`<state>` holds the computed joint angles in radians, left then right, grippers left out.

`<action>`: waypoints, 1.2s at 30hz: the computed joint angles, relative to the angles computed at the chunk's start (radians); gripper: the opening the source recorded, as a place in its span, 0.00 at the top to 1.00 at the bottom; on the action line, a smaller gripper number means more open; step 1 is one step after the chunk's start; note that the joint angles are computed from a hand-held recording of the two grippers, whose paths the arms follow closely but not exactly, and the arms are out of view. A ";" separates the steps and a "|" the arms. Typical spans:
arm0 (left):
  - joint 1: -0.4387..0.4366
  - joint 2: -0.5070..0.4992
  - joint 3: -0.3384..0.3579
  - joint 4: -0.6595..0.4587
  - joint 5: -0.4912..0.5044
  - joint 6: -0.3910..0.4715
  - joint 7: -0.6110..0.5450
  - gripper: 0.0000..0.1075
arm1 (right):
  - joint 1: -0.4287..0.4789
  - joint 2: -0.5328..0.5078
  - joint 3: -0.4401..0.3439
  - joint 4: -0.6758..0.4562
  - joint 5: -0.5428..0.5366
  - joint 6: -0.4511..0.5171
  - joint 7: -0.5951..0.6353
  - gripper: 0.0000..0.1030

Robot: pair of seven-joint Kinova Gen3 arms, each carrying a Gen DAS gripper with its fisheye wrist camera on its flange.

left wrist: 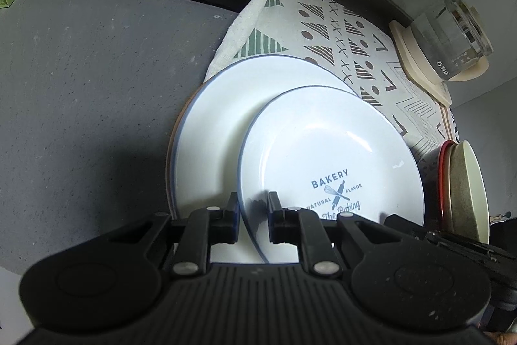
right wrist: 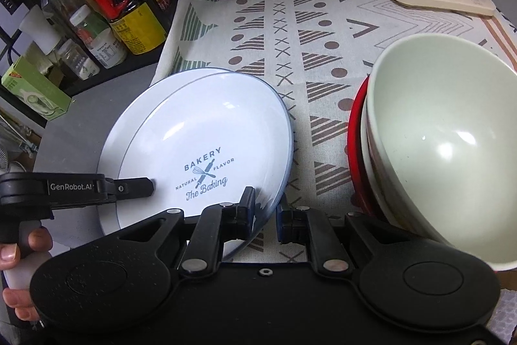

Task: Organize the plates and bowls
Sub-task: 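Lower the 'BAKERY' plate onto the 'Sweet' plate and open both grippers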

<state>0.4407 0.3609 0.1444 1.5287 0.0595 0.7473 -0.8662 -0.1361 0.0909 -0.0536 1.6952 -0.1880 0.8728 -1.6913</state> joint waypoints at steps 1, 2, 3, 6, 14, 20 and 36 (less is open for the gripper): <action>0.003 0.002 -0.001 -0.002 -0.004 0.003 0.002 0.88 | -0.001 0.001 0.000 0.001 0.002 -0.003 -0.002 0.85; 0.006 0.003 -0.003 -0.004 -0.009 0.005 0.004 0.87 | -0.004 0.004 -0.001 0.001 0.007 -0.005 -0.006 0.84; 0.010 0.004 -0.006 -0.006 -0.018 0.007 0.007 0.87 | -0.006 0.008 -0.002 -0.001 0.011 -0.003 -0.009 0.83; 0.018 0.003 -0.014 -0.011 -0.036 0.018 0.023 0.87 | -0.016 0.015 -0.006 0.000 0.024 -0.009 -0.019 0.80; 0.010 -0.012 -0.018 -0.011 -0.056 0.038 0.042 0.87 | -0.021 0.027 -0.007 -0.005 0.026 -0.009 -0.036 0.76; 0.034 -0.034 -0.028 -0.020 -0.119 0.059 0.080 0.84 | -0.004 -0.007 -0.003 0.014 -0.014 -0.027 -0.022 0.64; 0.059 -0.060 -0.020 -0.099 -0.186 0.130 0.099 0.34 | 0.019 -0.142 0.027 0.061 -0.104 -0.107 0.024 0.37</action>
<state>0.4992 0.3009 0.1241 1.4300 -0.1267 0.8776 -0.7673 -0.1167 -0.0511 -0.0262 1.7566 -0.2919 0.7654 -1.6674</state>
